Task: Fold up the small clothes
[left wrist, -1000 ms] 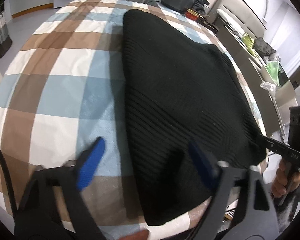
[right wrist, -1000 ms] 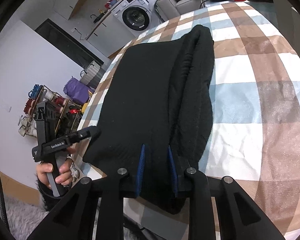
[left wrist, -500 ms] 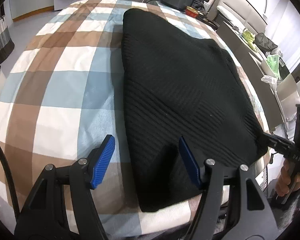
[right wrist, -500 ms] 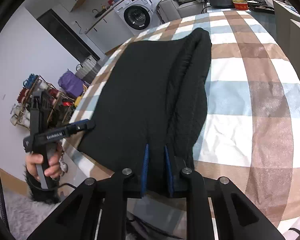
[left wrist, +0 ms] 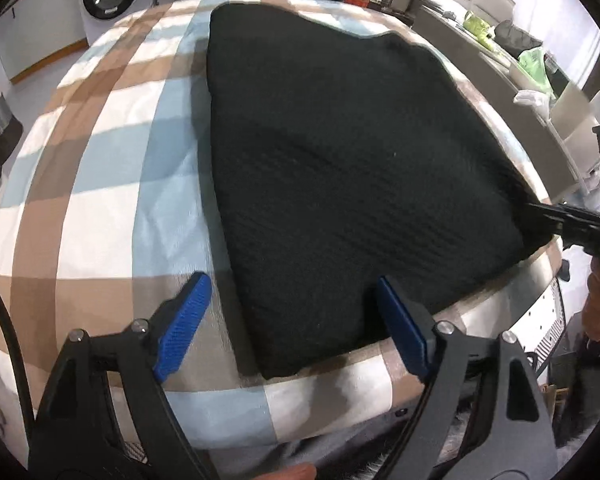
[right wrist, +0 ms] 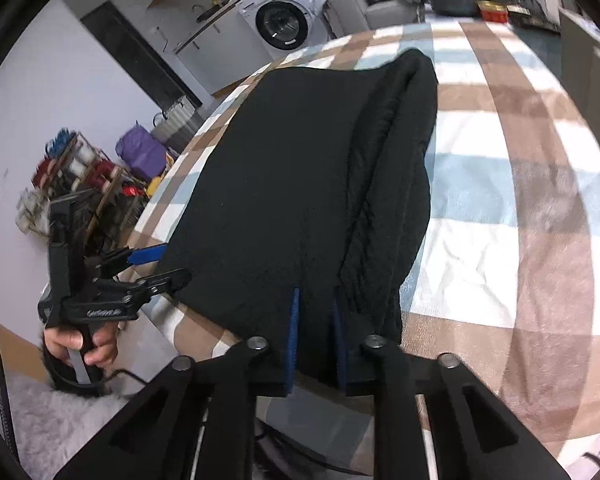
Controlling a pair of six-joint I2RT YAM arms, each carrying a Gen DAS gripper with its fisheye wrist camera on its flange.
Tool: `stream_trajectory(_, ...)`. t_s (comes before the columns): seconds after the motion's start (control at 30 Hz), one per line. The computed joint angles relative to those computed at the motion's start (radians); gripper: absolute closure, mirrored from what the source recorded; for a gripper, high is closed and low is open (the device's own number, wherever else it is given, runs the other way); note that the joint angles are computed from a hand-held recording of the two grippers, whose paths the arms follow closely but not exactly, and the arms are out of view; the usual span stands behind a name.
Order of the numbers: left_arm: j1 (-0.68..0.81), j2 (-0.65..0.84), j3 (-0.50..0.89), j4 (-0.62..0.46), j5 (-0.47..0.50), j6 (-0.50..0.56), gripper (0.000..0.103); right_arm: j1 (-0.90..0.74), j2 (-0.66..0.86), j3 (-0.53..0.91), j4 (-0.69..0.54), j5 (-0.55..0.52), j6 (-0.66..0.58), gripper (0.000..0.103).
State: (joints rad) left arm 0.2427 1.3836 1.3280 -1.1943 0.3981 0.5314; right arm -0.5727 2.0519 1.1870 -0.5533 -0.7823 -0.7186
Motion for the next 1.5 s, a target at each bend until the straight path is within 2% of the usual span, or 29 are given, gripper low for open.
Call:
stream_trajectory(0.07,0.010,0.003,-0.004,-0.001,-0.008,0.016,0.020,-0.017,-0.024,-0.011,-0.020,-0.004,-0.022,0.093)
stream_trajectory(0.17,0.029,0.008,-0.007,-0.002,0.000,0.033,0.020,0.003,-0.011,-0.030,0.036,0.141,0.024,0.093)
stream_trajectory(0.2,0.031,0.011,-0.003,-0.004,0.000,0.033,0.020,0.004,-0.004,-0.027,0.027,0.146,0.018,0.092)
stream_trajectory(0.33,0.043,0.025,0.030,-0.026,0.022,0.022,0.020,-0.047,-0.007,0.008,-0.044,0.006,-0.006,0.087)
stream_trajectory(0.37,0.054,0.036,0.043,-0.030,0.044,0.012,0.020,-0.061,-0.009,0.011,-0.030,-0.012,0.021,0.085)
stream_trajectory(0.47,0.072,0.074,0.087,-0.052,0.095,-0.030,0.020,-0.059,0.018,0.024,0.049,0.016,0.138,0.085)
stream_trajectory(0.6,0.072,0.119,0.115,-0.033,0.105,-0.109,0.020,-0.038,0.103,0.082,0.038,0.018,0.207,0.085)
stream_trajectory(0.67,0.068,0.128,0.118,-0.023,0.104,-0.123,0.020,-0.042,0.123,0.098,0.043,0.002,0.212,0.085)
stream_trajectory(0.73,0.061,0.132,0.124,-0.021,0.102,-0.130,0.020,-0.050,0.103,0.080,0.048,-0.034,0.198,0.092)
stream_trajectory(0.8,0.056,0.134,0.125,-0.015,0.098,-0.134,0.020,-0.050,0.063,0.042,0.076,-0.061,0.183,0.094)
stream_trajectory(0.87,0.052,0.142,0.130,-0.007,0.097,-0.140,0.020,-0.049,0.074,0.051,0.078,-0.047,0.187,0.094)
stream_trajectory(0.93,0.050,0.145,0.131,-0.002,0.091,-0.145,0.020,-0.044,0.120,0.078,0.083,0.040,0.222,0.094)
stream_trajectory(1.13,0.047,0.156,0.144,0.009,0.079,-0.148,0.020,-0.069,0.074,0.066,0.114,-0.032,0.237,0.090)
stream_trajectory(1.3,0.013,0.188,0.184,0.030,0.079,-0.182,0.020,-0.038,0.144,0.193,0.152,-0.026,0.370,0.088)
stream_trajectory(1.5,-0.038,0.256,0.257,0.067,0.071,-0.243,0.020,0.059,0.279,0.416,0.074,0.000,0.439,0.085)
